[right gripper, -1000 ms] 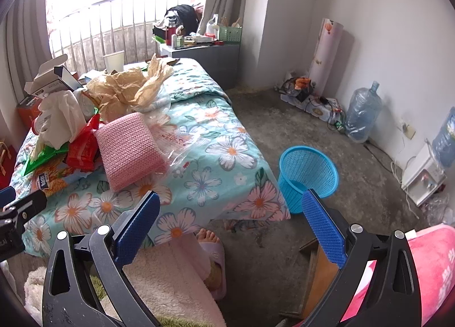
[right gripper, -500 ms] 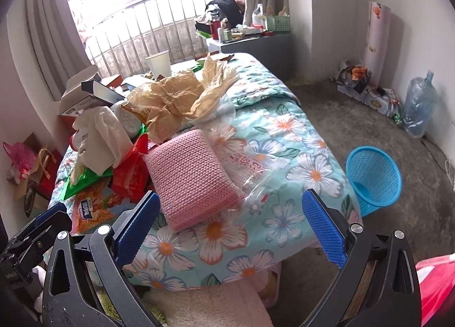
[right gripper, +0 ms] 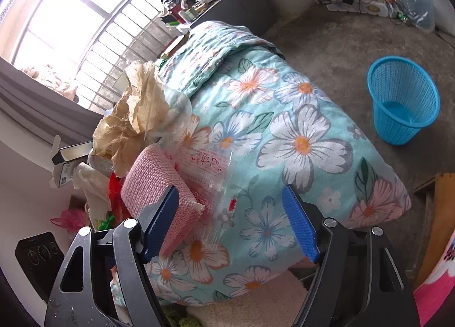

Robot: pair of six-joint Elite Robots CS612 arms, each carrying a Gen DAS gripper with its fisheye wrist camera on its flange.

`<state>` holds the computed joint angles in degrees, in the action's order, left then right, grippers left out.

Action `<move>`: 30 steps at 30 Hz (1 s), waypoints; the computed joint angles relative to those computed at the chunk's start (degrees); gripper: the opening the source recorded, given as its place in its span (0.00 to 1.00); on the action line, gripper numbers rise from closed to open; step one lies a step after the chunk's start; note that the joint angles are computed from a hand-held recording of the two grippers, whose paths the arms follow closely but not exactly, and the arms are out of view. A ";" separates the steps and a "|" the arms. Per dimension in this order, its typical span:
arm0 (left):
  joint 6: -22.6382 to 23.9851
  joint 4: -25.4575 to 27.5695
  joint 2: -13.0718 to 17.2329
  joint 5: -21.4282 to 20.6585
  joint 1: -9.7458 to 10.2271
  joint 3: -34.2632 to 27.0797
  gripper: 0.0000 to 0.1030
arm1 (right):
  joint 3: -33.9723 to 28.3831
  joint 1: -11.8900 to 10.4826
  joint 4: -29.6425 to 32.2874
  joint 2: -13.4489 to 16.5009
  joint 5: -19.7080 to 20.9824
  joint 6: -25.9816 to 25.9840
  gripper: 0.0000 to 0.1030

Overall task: Collect trash
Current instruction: 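Grasp the pink knitted sponge with the left tool while the right tool grasps the clear plastic bag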

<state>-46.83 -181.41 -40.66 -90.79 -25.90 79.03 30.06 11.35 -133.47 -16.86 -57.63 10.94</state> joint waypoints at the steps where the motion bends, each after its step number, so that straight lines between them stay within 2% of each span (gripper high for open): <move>1: -0.94 1.23 0.56 -1.15 0.35 -0.98 0.72 | -0.92 -0.06 0.55 0.53 0.49 0.32 0.66; 9: -3.95 8.58 2.78 -1.97 0.77 -5.63 0.65 | -8.61 -0.34 3.70 4.95 2.67 2.82 0.53; 12: -4.72 9.44 2.74 -0.18 0.22 -5.93 0.55 | -9.10 -0.45 3.67 5.29 2.96 3.44 0.46; 14: -4.16 10.57 2.92 1.36 0.00 -6.31 0.43 | -9.43 -0.56 3.88 5.50 3.05 3.68 0.39; 15: -3.83 11.03 2.90 2.01 -0.13 -6.36 0.43 | -9.52 -0.61 4.09 5.55 3.15 3.65 0.37; 21: -2.24 10.79 3.32 3.99 -0.57 -6.58 0.36 | -10.51 -1.22 5.31 6.31 7.41 5.01 0.18; 25: -2.36 9.85 2.40 4.45 -0.91 -5.13 0.33 | -10.26 -1.51 4.99 6.46 9.74 6.29 0.13; 30: -1.08 7.75 0.90 5.51 -0.99 -2.87 0.33 | -5.36 -1.92 0.53 4.16 10.63 7.69 0.08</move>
